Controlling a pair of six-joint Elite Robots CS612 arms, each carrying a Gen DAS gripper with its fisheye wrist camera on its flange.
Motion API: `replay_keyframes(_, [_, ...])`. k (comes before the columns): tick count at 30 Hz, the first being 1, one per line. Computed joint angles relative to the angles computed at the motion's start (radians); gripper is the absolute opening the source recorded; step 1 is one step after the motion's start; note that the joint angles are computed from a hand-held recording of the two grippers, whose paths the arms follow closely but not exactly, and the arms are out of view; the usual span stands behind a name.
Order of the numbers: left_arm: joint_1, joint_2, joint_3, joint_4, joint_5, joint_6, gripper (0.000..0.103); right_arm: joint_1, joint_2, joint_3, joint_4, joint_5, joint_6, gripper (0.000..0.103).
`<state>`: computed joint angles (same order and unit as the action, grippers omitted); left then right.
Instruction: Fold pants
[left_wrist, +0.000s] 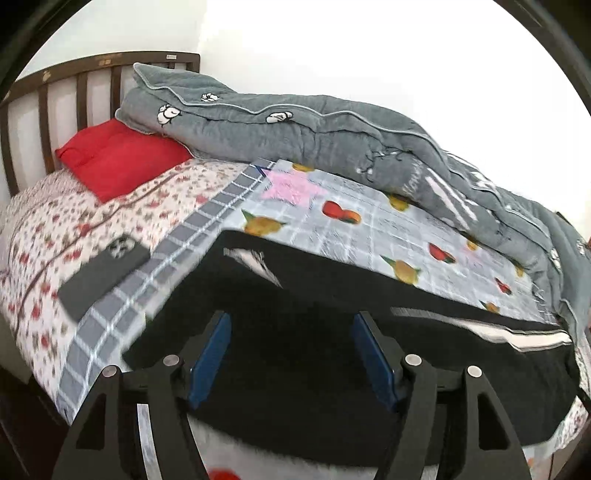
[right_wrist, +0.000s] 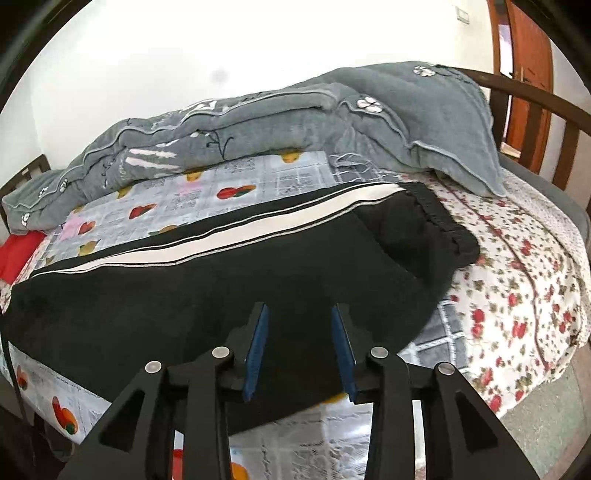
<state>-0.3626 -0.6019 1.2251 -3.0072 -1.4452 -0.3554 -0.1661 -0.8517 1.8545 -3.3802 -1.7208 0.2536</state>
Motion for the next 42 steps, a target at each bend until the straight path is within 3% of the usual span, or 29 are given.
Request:
replay_keyframes(5, [0.012,0.065,-0.142,0.126,0.070,0.066,0.066,0.013,0.025,-0.040,0.030,-0.002,-0.017,0.035])
replay_keyframes(10, [0.039,0.147,-0.302,0.255,0.038,0.055,0.066,0.016,0.056,-0.083,0.067,0.015,-0.013,0.035])
replay_keyframes(18, [0.045,0.266,-0.506,0.481,0.050,0.136,0.064,0.034,0.085,-0.137,0.119,0.018,-0.041,0.035])
replay_keyframes(21, [0.040,0.268,-0.478,0.418,0.077,0.141,0.060,0.036,0.088,-0.141,0.129,0.025,-0.038,0.035])
replay_keyframes(25, [0.040,0.253,-0.437,0.344,0.048,0.167,0.025,0.038,0.094,-0.147,0.142,0.023,-0.035,0.035])
replay_keyframes(29, [0.034,0.231,-0.380,0.163,0.117,0.191,0.023,0.039,0.100,-0.158,0.155,0.015,-0.026,0.035])
replay_keyframes(33, [0.057,0.229,-0.359,-0.044,0.082,0.048,0.024,0.038,0.102,-0.161,0.154,0.010,-0.018,0.035])
replay_keyframes(35, [0.055,0.241,-0.384,-0.029,0.118,-0.005,0.027,0.038,0.104,-0.162,0.155,0.007,-0.015,0.035])
replay_keyframes(39, [0.041,0.283,-0.487,0.189,0.238,-0.068,0.042,0.033,0.107,-0.162,0.158,0.014,0.001,0.035])
replay_keyframes(40, [0.042,0.286,-0.500,0.235,0.243,-0.095,0.053,0.031,0.107,-0.161,0.158,0.018,0.004,0.035])
replay_keyframes(42, [0.046,0.276,-0.476,0.215,0.206,-0.115,0.054,0.029,0.106,-0.159,0.155,0.020,0.003,0.035])
